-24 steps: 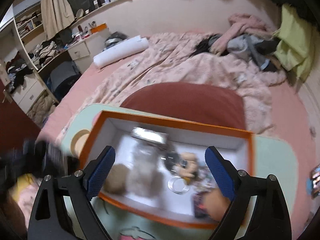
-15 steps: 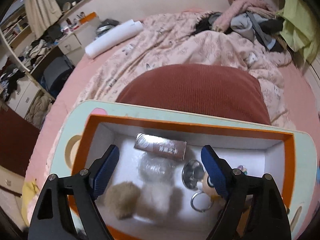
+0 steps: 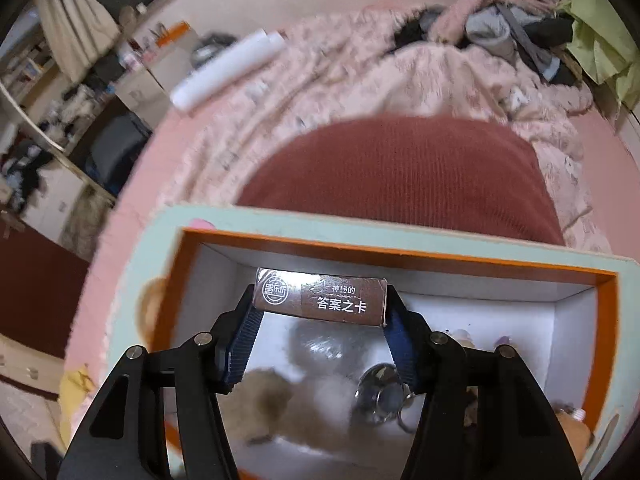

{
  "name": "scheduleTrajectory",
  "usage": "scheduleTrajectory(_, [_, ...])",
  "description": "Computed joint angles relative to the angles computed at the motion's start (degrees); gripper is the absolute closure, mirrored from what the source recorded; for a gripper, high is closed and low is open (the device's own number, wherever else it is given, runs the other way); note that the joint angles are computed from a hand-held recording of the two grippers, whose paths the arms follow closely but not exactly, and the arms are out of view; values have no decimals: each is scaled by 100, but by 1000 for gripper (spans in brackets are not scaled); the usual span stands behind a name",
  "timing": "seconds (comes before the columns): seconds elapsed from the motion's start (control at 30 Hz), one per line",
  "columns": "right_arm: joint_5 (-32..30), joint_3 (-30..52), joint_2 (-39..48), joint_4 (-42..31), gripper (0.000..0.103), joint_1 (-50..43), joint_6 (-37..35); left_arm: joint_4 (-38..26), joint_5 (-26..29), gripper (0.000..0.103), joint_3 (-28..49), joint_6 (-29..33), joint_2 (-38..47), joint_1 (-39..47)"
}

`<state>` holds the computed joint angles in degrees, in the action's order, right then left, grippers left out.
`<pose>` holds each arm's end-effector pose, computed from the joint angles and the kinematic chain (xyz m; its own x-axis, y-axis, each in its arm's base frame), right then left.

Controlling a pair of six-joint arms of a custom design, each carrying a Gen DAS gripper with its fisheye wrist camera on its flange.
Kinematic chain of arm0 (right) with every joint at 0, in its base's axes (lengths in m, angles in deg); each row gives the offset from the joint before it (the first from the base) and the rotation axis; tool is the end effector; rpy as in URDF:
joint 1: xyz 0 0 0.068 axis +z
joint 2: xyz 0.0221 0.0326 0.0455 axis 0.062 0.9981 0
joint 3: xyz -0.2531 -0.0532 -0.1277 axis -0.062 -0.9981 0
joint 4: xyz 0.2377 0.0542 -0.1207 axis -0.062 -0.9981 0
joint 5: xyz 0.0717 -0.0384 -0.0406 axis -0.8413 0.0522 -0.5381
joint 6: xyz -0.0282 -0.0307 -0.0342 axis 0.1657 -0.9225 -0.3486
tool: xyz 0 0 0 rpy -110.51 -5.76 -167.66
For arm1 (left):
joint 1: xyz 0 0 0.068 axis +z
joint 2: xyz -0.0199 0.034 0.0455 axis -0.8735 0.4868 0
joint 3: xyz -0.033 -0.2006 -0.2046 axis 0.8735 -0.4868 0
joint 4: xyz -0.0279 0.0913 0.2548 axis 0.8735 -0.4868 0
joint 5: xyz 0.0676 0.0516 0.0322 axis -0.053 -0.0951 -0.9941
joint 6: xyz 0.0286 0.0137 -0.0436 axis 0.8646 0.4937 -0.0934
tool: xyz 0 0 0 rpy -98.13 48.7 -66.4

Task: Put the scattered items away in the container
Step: 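Grasp the brown card box with the right tool while the left tool drops the black cloth, then grasp the plastic bundle with the left tool while the right tool lowers the card box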

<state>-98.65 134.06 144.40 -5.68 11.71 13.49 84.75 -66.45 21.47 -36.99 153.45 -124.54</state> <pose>0.3797 0.0741 0.1022 -0.7135 -0.4957 -0.4952 -0.6825 0.6517 0.3310 0.1542 -0.2652 0.0796 -0.6503 -0.4580 -0.6061 -0.1924 0.8711 -0.4518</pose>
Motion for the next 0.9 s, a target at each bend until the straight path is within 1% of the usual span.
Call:
scheduleTrajectory(0.07, [-704, -114, -358, -151, 43, -297, -231, 4, -100, 36, -179, -70, -241, -33])
scheduleTrajectory(0.17, [-1743, -448, -950, -228, 43, -1031, -791, -299, -192, 36, -334, -122, -671, -1])
scheduleTrajectory(0.23, [-2212, -461, -1092, -688, 43, -1527, -1462, -442, -266, 36, -434, 22, -1021, 70])
scheduleTrajectory(0.3, [-2415, -394, -1057, -1377, 43, -1921, -2304, -679, -235, 36, -388, 363, -1336, 270])
scheduleTrajectory(0.33, [-2421, -391, -1022, -1672, 43, -2078, -2710, -793, -169, 36, -314, 604, -1451, 422])
scheduleTrajectory(0.4, [-2259, -538, -967, -2121, 43, -2389, -3570, -1068, 63, 36, 1, 1193, -1534, 807])
scheduleTrajectory(0.47, [-2032, -681, -893, -2339, 43, -2591, -4126, -1534, 374, 37, 520, 1588, -1381, 1148])
scheduleTrajectory(0.5, [-1880, -869, -877, -2241, 43, -2660, -4254, -1823, 554, 38, 869, 1756, -1196, 1325])
scheduleTrajectory(0.57, [-1580, -1215, -814, -1711, 43, -2720, -4164, -2260, 955, 48, 1487, 2065, -798, 1655])
scheduleTrajectory(0.6, [-1367, -1485, -835, -1153, 43, -2666, -3905, -2392, 1218, 55, 1761, 2214, -586, 1842])
scheduleTrajectory(0.63, [-1202, -1687, -830, -683, 43, -2625, -3706, -2513, 1456, 59, 2009, 2267, -367, 2012])
scheduleTrajectory(0.67, [-1096, -1845, -813, -310, 43, -2600, -3575, -2644, 1625, 61, 2232, 2264, -155, 2157])
scheduleTrajectory(0.73, [-971, -2149, -759, 412, 43, -2559, -3381, -2942, 1794, 63, 2641, 2250, 238, 2381])
scheduleTrajectory(0.8, [-863, -2433, -777, 1074, 43, -2481, -3186, -3341, 1841, 63, 3071, 2267, 625, 2517])
scheduleTrajectory(0.9, [-853, -2706, -683, 1736, 43, -2499, -3143, -3923, 1864, 62, 3657, 2187, 1152, 2636])
